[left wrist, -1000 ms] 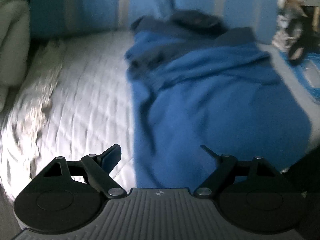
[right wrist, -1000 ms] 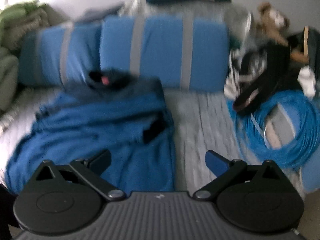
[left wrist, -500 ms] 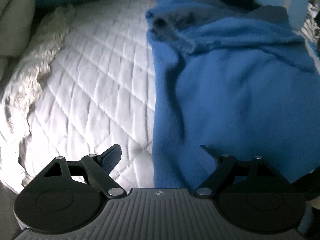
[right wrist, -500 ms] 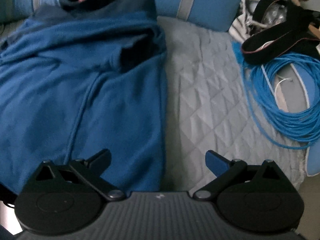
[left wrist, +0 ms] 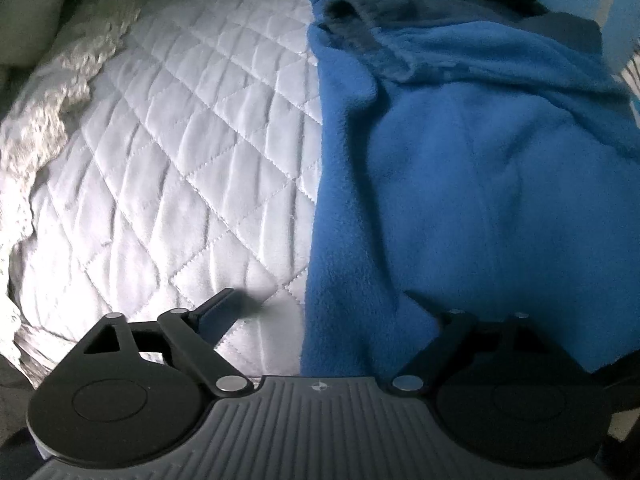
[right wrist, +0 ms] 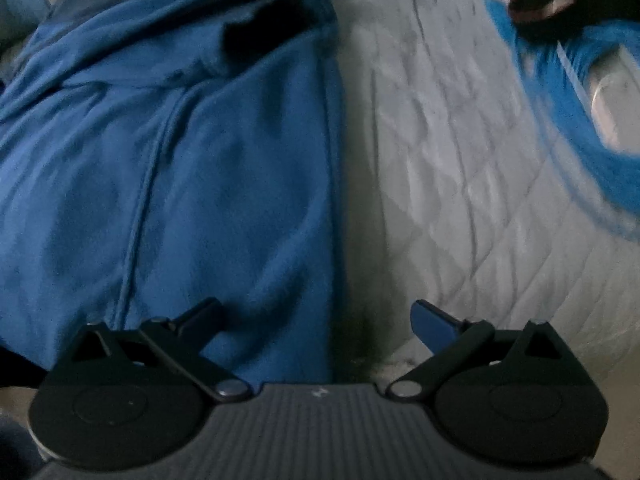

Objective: Fold clothes
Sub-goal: 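Grasp the blue fleece hem with the right tool while the left tool grasps it too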

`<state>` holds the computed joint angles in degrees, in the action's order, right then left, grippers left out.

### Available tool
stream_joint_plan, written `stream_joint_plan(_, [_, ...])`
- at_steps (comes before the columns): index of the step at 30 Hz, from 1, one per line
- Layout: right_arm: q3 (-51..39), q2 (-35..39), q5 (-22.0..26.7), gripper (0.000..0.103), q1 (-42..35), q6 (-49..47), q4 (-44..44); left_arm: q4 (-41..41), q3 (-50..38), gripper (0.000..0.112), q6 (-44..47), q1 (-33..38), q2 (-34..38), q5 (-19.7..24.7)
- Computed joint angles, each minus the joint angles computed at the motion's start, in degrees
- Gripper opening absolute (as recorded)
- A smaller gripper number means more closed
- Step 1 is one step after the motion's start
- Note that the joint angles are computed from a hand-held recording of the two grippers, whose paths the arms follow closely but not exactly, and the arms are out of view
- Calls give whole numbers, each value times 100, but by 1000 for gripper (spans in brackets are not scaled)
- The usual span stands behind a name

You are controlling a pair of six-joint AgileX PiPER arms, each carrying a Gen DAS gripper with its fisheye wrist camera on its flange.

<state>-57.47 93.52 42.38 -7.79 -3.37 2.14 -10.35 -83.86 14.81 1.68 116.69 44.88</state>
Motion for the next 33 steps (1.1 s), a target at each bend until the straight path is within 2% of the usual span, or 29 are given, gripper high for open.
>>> stream_joint_plan(2, [-128, 132, 275, 98, -305, -359, 469, -146, -216, 102, -24, 64, 139, 248])
stream_joint_plan(4, [-163, 142, 449, 92, -503, -569, 749, -149, -385, 103, -87, 73, 253, 433])
stream_joint_plan(8, [-123, 47, 599, 83, -670, -863, 1020, -33, -199, 103, -187, -2, 148, 245])
stream_joint_plan(11, [-220, 210, 688, 80, -693, -835, 1123, -23, -66, 102, -238, -18, 63, 123])
stream_joint_plan(13, [-313, 347, 721, 73, -636, -769, 1144, -32, 41, 100, -264, -15, -13, 32])
stream_joint_plan(14, [-329, 375, 715, 69, -600, -758, 1179, 24, 104, 93, -347, -24, -71, -27])
stream_joint_plan(15, [-332, 375, 729, 51, -583, -831, 1275, 60, 166, 88, -431, -25, -138, -75])
stream_joint_plan(16, [-311, 334, 745, 38, -580, -941, 1394, -20, 267, 73, -395, 11, -241, -138])
stream_joint_plan(17, [-261, 253, 770, 29, -624, -1129, 1588, -181, 382, 48, -269, 73, -347, -209])
stream_joint_plan(18, [-211, 175, 799, 17, -668, -1317, 1781, -571, 426, 36, 85, 196, -421, -152])
stream_joint_plan(19, [-163, 97, 833, 13, -713, -1500, 1971, -1048, 474, 9, 536, 352, -485, -62])
stream_joint_plan(21, [29, -168, 683, 10, -700, -1729, 2111, -1880, 562, 7, 1269, 636, -610, 127])
stream_joint_plan(25, [416, -776, 415, 9, -756, -2366, 2498, -2787, 1030, 7, 2428, 776, -1141, -58])
stream_joint_plan(29, [605, -1299, 460, 8, -1235, -3218, 3133, -3162, 1441, 7, 3088, 738, -1629, -344])
stream_joint_plan(33, [677, -1661, 548, 7, -1520, -3573, 3558, -3364, 1599, 7, 3450, 701, -1838, -578])
